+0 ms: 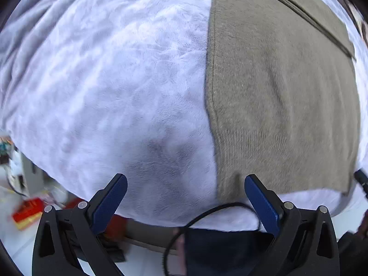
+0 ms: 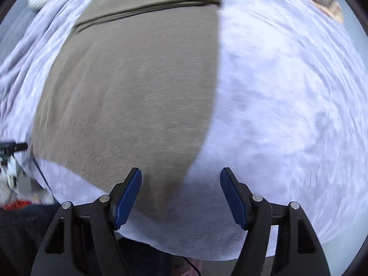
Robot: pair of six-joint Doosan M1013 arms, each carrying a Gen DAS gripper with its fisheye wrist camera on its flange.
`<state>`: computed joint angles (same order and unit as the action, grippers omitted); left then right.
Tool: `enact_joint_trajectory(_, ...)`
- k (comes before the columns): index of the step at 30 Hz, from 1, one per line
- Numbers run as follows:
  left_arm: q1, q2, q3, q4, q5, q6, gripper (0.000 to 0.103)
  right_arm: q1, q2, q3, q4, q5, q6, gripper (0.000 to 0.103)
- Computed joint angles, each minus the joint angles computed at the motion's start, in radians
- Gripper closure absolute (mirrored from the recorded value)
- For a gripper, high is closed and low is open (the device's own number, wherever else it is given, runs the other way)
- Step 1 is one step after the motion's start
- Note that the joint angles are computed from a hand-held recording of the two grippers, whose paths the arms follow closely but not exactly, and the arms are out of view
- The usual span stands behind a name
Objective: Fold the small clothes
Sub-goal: 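Grasp the hem ribbing with the left gripper while the right gripper grasps it too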
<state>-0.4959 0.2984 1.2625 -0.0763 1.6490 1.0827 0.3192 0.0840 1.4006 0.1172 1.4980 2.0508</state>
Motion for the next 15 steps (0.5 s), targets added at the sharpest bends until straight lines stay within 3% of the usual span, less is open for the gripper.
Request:
enact_joint_trajectory(2,0.013,0.014,-0.001,-0.055,-0.018,0.009,0.001,-0.062,0.008,0.008,0.072,0.0,-0.019,0.029)
enact_joint_trajectory(5,-0.02,0.069,-0.033,-0.105,0.024,0.028,0.001,-0.132,0.006,0.051,0.23,-0.007,-0.07,0.029)
enact_joint_trajectory(7,-0.04,0.095,-0.032,-0.095,0.066,0.029,0.001,-0.154,0.011,0.068,0.298,-0.004,-0.094,0.029)
enact_joint_trajectory(9,-0.048,0.105,-0.041,-0.074,0.062,0.027,0.003,-0.153,-0.009,0.108,0.315,-0.045,-0.077,0.03)
enact_joint_trajectory(11,-0.052,0.112,-0.058,-0.078,0.054,0.05,0.018,-0.147,-0.036,0.142,0.337,-0.067,-0.058,0.037)
enact_joint_trajectory(13,-0.06,0.125,-0.081,-0.067,0.057,0.075,0.03,-0.151,-0.033,0.146,0.351,-0.073,-0.067,0.053)
enact_joint_trajectory(15,-0.059,0.133,-0.096,-0.074,0.058,0.091,0.048,-0.141,-0.021,0.134,0.346,-0.07,-0.079,0.058)
